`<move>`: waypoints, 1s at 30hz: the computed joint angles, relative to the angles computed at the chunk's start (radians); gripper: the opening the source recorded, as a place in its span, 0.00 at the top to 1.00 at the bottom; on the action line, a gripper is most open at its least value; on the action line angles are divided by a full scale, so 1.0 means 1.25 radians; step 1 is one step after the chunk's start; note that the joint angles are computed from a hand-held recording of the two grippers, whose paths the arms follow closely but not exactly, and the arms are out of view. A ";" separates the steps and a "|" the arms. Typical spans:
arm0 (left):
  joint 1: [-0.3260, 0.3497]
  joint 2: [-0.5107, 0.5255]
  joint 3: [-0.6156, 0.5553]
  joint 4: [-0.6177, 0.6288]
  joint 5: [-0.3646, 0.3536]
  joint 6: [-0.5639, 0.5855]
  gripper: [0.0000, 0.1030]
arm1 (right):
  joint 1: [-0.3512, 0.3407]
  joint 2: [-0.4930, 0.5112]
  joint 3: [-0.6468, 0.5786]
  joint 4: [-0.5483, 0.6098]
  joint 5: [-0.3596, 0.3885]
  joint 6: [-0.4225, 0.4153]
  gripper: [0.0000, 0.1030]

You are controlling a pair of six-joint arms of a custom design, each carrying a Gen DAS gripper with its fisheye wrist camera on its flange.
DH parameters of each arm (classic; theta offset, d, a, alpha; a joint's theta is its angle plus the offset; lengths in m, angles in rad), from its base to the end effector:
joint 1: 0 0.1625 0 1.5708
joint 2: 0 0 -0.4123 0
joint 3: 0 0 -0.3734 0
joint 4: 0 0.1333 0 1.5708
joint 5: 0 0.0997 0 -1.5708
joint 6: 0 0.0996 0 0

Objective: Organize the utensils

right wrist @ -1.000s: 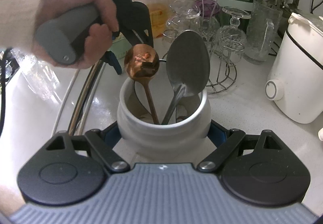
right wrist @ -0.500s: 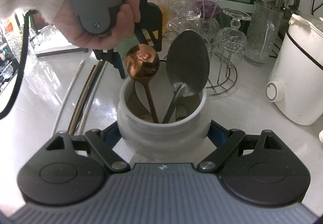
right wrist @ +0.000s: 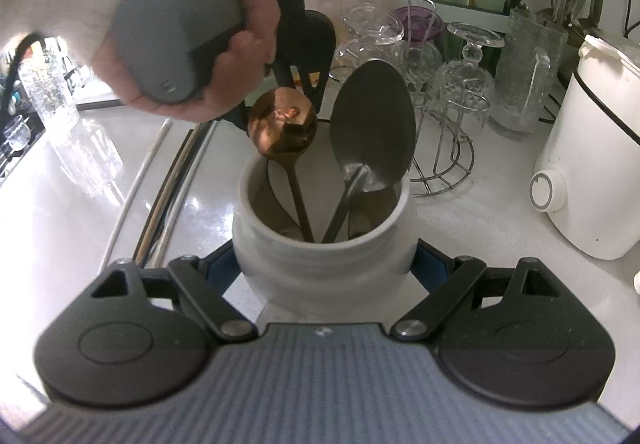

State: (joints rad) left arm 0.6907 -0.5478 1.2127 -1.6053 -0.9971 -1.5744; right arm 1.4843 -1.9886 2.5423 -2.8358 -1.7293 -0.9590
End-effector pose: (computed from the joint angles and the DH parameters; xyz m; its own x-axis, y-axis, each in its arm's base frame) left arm -0.4025 -0.5757 0.0205 -0.6216 -0.5177 -0.5879 -0.2907 0.8494 -0.4405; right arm 0.0921 -0.2991 0.3336 -0.6135 -0.5098 0.6031 -0.7605 0.5873 -0.2771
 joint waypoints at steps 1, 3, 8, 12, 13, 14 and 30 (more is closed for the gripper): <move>-0.003 -0.011 0.028 -0.021 0.002 0.009 0.85 | 0.000 0.000 -0.001 0.001 0.000 -0.001 0.12; -0.012 -0.031 0.071 -0.055 0.003 0.022 0.85 | 0.001 0.002 -0.002 0.001 -0.002 -0.002 0.12; -0.046 -0.096 0.190 -0.134 0.009 0.031 0.85 | -0.001 0.001 0.001 -0.003 0.003 -0.003 0.12; -0.087 -0.159 0.293 -0.191 0.018 0.002 0.85 | 0.003 0.007 0.002 -0.012 -0.005 0.010 0.12; -0.098 -0.174 0.320 -0.212 0.021 -0.009 0.85 | 0.006 0.010 0.003 -0.018 -0.009 0.011 0.12; -0.110 -0.191 0.350 -0.236 0.025 -0.018 0.85 | 0.008 0.013 0.004 -0.022 -0.010 0.012 0.12; -0.270 -0.358 0.585 -0.301 0.100 -0.103 0.85 | 0.053 0.050 0.002 -0.037 -0.055 0.052 0.12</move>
